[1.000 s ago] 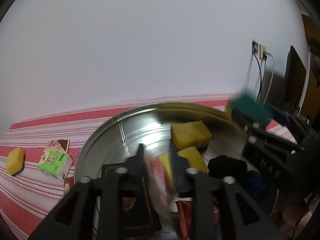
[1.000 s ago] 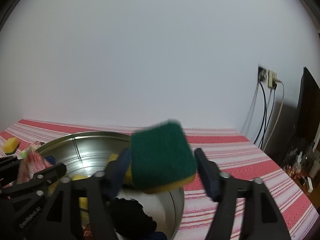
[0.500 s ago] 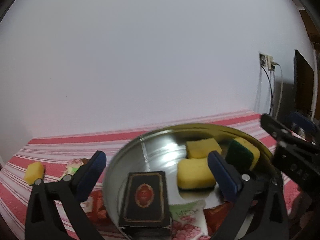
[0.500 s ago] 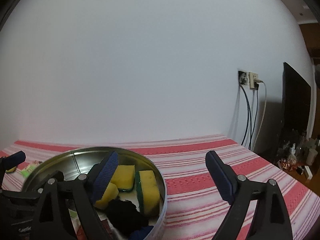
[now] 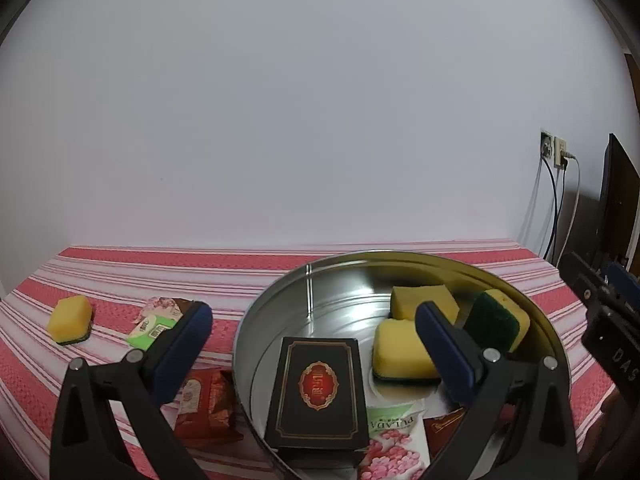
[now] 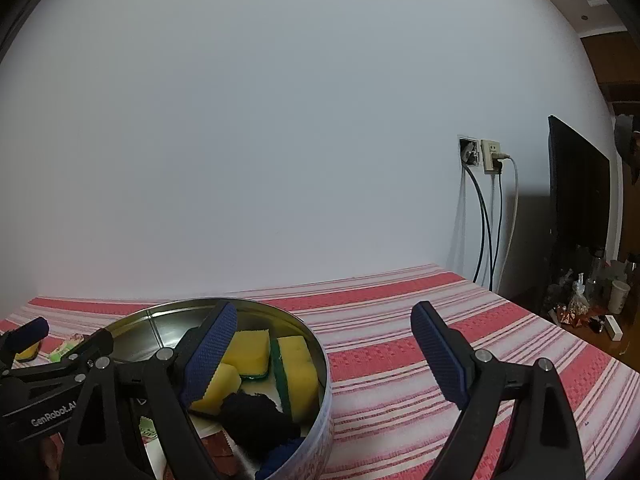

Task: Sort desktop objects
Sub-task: 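Open both grippers to drop the pink packet and green-scrub sponge into the tin, then move both grippers back toward the yellow sponge and red packet beside the tin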

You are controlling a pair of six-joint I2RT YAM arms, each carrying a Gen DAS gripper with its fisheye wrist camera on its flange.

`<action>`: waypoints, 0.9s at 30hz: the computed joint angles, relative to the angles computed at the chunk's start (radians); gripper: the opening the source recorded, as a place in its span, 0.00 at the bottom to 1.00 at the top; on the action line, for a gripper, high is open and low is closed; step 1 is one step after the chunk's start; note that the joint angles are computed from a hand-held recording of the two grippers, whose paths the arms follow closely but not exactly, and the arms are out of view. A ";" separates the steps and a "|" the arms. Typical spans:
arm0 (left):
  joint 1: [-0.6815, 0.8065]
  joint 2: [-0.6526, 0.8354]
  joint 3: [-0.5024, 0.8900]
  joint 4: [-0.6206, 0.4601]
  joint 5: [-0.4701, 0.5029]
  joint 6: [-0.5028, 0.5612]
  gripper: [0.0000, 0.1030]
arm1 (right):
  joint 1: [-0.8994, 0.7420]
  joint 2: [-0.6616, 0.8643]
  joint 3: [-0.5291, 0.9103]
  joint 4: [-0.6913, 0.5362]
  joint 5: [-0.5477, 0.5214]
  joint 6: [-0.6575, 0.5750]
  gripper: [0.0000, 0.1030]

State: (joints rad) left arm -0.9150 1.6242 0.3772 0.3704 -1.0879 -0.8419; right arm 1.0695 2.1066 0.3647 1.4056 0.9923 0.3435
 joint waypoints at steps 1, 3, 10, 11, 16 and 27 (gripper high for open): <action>-0.002 0.000 0.000 -0.002 -0.003 0.000 0.99 | 0.007 0.006 -0.004 0.017 0.013 0.000 0.88; -0.007 0.001 0.000 -0.002 -0.005 0.001 0.99 | 0.022 0.011 -0.010 0.038 0.039 0.003 0.88; -0.011 0.019 0.006 0.003 -0.021 0.017 0.99 | 0.043 0.035 -0.050 0.136 0.079 0.056 0.88; -0.014 0.017 -0.001 0.015 -0.023 0.023 0.99 | 0.043 0.038 -0.051 0.141 0.080 0.059 0.88; -0.030 -0.007 -0.035 0.054 -0.034 0.026 0.99 | 0.055 0.038 -0.060 0.147 0.089 0.071 0.88; -0.043 -0.087 -0.097 -0.015 -0.025 -0.042 0.99 | 0.099 0.002 -0.094 0.063 0.109 0.231 0.88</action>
